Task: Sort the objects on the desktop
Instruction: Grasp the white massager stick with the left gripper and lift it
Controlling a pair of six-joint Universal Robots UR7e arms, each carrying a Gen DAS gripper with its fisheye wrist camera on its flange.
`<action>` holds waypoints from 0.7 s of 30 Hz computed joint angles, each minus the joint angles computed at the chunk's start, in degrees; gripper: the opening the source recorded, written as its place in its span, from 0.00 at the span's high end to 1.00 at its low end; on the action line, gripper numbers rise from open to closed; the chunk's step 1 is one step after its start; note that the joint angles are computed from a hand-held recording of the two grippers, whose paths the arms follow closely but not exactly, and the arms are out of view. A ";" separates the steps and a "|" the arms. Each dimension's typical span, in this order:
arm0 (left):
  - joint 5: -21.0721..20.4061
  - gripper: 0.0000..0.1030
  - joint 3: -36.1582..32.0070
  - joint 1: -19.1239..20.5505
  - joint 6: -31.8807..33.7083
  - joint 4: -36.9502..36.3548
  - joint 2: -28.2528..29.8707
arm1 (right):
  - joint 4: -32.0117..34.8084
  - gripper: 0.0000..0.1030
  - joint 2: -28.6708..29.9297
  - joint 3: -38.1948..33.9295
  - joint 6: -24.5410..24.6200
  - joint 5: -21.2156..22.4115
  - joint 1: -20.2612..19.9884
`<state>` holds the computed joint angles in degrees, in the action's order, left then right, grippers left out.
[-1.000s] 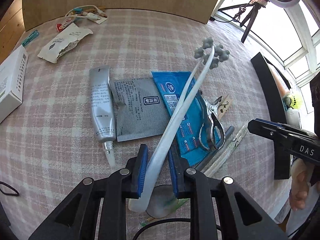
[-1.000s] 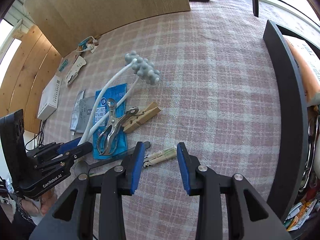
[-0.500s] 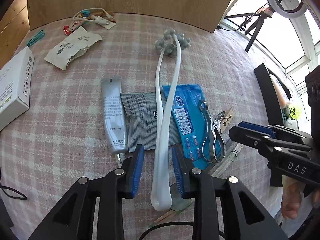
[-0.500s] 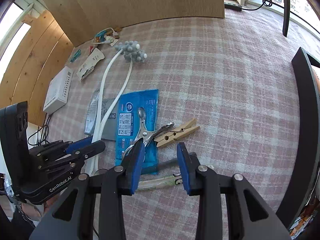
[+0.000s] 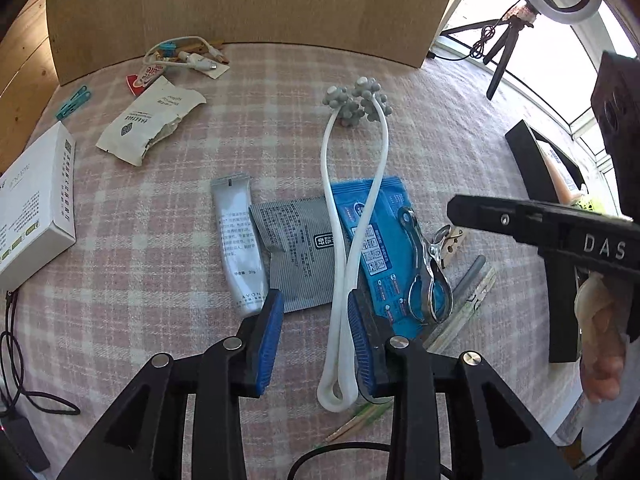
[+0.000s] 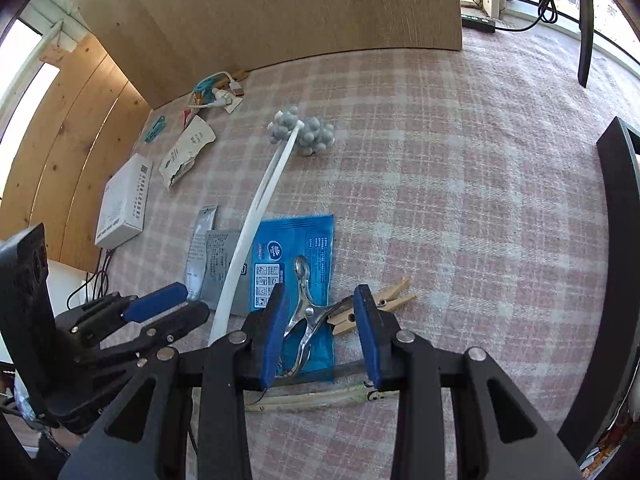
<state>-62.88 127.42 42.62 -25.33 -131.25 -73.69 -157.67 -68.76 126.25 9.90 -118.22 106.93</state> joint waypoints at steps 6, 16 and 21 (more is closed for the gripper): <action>0.20 0.69 1.40 -1.36 -1.26 2.60 0.89 | 1.52 0.60 5.30 -6.39 -1.34 -1.71 1.52; 0.78 0.85 1.87 -1.13 -1.81 -0.22 1.79 | 4.96 0.68 11.39 -12.13 2.07 -1.10 -0.72; 0.27 0.85 2.21 -0.99 -2.21 -1.44 1.53 | 3.56 0.89 10.67 -11.42 2.40 2.92 -1.28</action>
<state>-62.61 129.62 41.63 -27.54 -132.69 -72.15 -154.11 -58.08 114.83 12.30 -115.30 105.65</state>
